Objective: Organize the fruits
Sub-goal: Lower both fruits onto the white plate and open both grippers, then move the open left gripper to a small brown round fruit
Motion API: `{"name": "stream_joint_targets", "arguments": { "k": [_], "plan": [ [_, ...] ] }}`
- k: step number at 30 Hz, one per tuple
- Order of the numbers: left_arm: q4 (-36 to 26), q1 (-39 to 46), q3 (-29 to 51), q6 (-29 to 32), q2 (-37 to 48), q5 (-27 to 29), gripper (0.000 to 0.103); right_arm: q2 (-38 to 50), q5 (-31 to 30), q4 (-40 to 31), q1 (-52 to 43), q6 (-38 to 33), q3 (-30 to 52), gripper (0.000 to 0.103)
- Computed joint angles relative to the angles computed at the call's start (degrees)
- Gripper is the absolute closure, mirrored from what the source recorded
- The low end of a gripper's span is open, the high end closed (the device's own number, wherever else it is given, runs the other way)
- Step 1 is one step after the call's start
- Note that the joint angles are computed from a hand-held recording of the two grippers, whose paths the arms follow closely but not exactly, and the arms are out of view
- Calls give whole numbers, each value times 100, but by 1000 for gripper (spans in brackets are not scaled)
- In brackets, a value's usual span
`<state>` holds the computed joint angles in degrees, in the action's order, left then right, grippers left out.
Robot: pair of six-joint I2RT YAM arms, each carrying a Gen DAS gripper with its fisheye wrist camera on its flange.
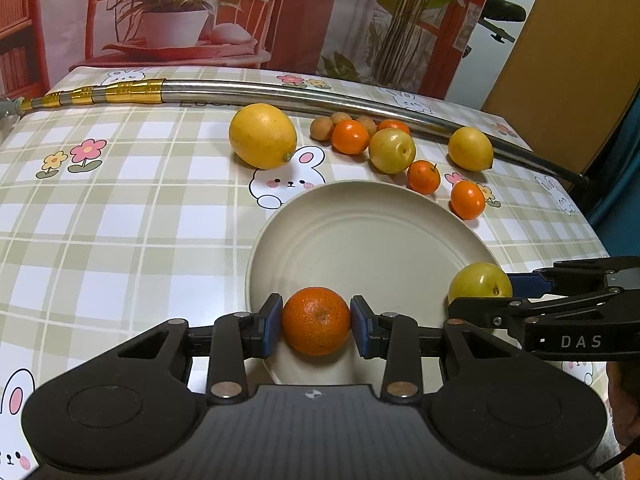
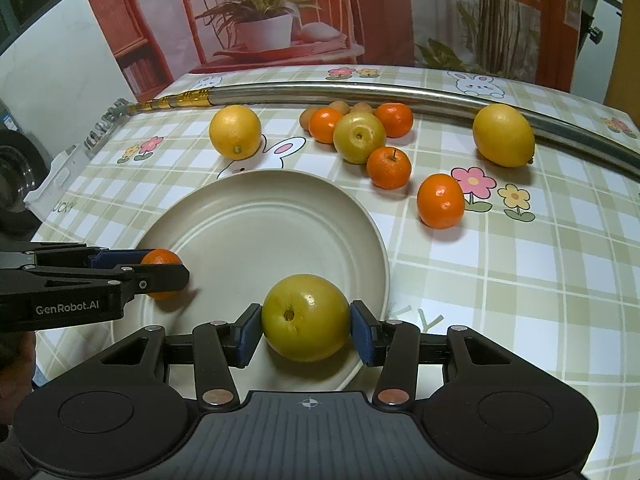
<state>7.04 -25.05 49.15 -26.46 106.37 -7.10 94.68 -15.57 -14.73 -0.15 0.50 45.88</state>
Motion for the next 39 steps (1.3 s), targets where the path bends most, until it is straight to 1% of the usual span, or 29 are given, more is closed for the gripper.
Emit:
{"name": "stream_joint_targets", "arguments": {
  "k": [5,7,10,16,18,22,26,31,32,39],
  "plan": [
    [25,56,-14,-197,-21,42,63,-96,5,-7,-23,7,-5,55],
    [17,61,-32,-232,-57,15,60,-161,16,-6,-38,6,-15,54],
    [55,26,-77,-159,-151,-57,55,-256,9,-13,-78,10,-16,53],
    [-11,-19,-95,-66,-416,-287,55,-466,-75,-37,-162,23,23,53],
    [-122,38,-75,-63,-533,-254,55,-544,-77,-41,-174,29,25,53],
    [-290,112,2,7,-704,-401,55,-684,-94,-40,-263,35,49,53],
    [-589,219,181,105,-893,-520,55,-805,-95,-9,-384,76,80,53],
    [-861,417,433,362,-1139,-605,55,-917,-119,58,-605,83,159,53],
    [-779,429,462,370,-1147,-745,55,-930,-119,71,-657,78,185,53],
    [-1069,680,915,465,-1068,-708,55,-886,-53,300,-1079,128,301,53]
  ]
}}
